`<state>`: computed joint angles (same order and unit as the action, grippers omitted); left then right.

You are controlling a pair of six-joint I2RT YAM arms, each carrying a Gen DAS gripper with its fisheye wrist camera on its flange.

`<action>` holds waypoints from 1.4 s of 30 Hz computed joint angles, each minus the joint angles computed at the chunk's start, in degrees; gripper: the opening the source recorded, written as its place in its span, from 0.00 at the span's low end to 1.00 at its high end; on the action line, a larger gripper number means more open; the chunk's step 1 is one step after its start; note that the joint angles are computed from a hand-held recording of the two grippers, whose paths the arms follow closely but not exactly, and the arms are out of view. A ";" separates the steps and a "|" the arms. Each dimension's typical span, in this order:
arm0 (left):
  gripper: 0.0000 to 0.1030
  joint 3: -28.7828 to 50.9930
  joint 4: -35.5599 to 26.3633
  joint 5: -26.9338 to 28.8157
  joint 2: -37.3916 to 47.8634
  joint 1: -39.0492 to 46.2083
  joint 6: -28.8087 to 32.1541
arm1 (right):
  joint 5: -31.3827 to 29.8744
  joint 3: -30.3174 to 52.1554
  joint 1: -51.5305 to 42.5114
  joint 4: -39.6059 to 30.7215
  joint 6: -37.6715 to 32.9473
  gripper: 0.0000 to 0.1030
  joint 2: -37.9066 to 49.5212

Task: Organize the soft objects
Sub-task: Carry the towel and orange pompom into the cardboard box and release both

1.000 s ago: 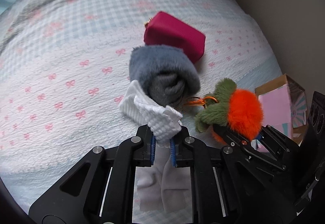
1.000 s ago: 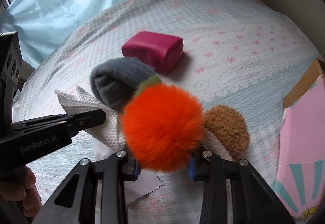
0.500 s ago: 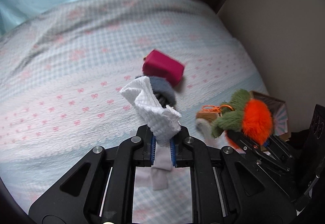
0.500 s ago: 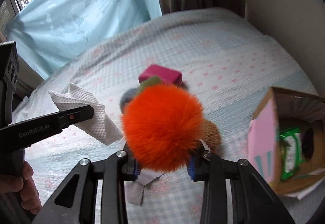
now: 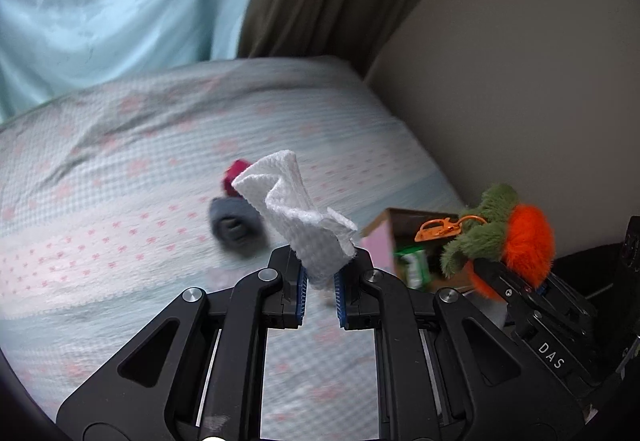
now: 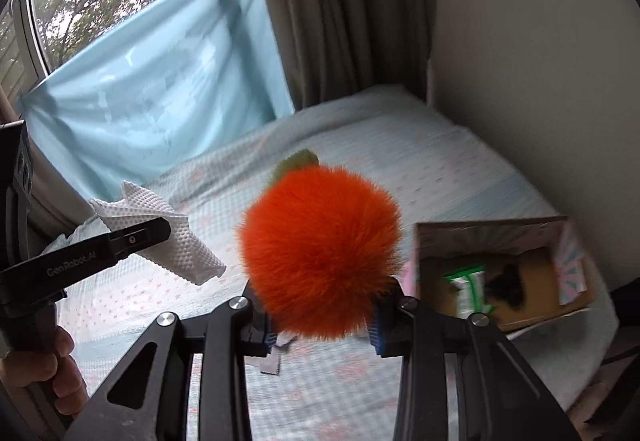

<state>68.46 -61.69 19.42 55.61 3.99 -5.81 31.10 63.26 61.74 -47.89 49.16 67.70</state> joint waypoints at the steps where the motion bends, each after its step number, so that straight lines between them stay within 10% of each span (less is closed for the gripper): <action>1: 0.09 1.05 0.09 -1.85 0.00 -3.70 -2.37 | 0.46 0.53 -0.15 -1.67 0.07 0.31 -1.19; 11: 0.09 8.90 4.11 -21.99 8.09 -38.35 -22.34 | -2.98 -0.27 -12.92 -12.68 -7.03 0.31 -17.06; 20: 0.09 15.56 8.35 -25.69 25.57 -50.70 -30.45 | -30.65 -6.49 -53.13 -11.38 -34.93 0.31 -24.82; 29: 0.09 28.02 10.63 -23.69 47.69 -54.08 -30.59 | -47.93 -11.99 -82.02 -5.23 -58.39 0.31 -12.27; 42: 0.09 48.37 3.25 -18.95 75.40 -53.96 -26.97 | -48.60 -10.58 -84.79 6.68 -68.18 0.31 16.15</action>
<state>116.83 -58.44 0.48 131.01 -49.97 -32.78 -17.50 52.68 -23.05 -41.21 -19.03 83.85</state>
